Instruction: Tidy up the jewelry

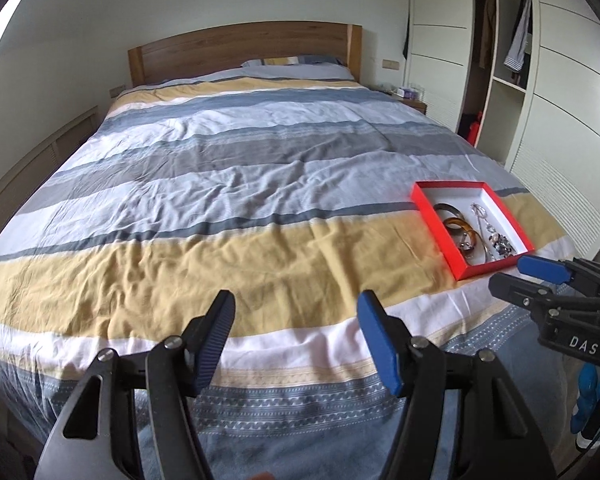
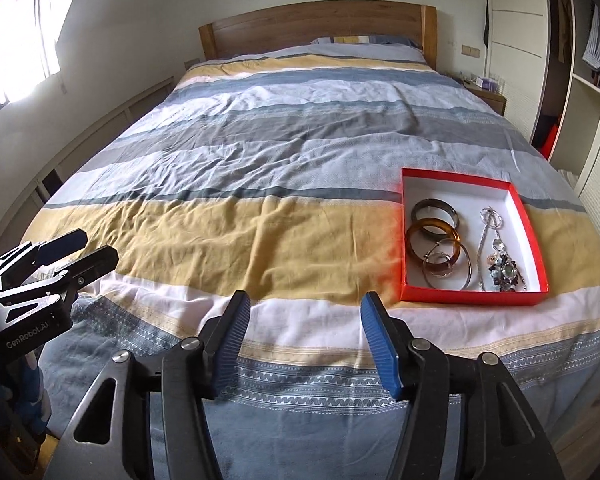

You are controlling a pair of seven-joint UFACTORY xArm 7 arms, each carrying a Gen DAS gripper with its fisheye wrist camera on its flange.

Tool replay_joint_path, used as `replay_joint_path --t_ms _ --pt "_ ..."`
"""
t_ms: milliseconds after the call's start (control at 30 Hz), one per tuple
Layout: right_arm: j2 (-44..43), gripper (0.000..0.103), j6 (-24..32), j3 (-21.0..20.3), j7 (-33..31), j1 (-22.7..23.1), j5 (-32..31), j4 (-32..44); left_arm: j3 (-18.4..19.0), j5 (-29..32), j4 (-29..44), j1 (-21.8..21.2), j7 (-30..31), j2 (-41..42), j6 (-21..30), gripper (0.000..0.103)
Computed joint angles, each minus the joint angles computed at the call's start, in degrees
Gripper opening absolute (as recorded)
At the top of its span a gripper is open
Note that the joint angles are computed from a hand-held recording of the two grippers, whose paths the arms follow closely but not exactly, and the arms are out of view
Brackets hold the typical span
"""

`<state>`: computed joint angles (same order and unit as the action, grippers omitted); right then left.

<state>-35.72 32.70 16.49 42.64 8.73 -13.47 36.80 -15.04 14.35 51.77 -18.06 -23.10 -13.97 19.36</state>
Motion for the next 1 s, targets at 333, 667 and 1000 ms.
replay_joint_path --t_ms 333,667,1000 --pt "1.08 0.077 3.77 4.03 7.14 -2.12 -4.26 2.25 1.61 -3.28 -4.78 0.52 1.59 -3.69 -0.99 0.061" --pt "1.99 0.093 4.7 3.18 10.23 -0.93 -6.19 1.43 1.04 -3.35 -5.45 1.9 1.74 -3.79 -0.11 0.062" --pt "2.13 0.102 3.42 2.13 11.41 -0.79 -6.54 -0.25 0.76 -2.51 -3.85 1.57 1.1 -1.66 0.74 0.062"
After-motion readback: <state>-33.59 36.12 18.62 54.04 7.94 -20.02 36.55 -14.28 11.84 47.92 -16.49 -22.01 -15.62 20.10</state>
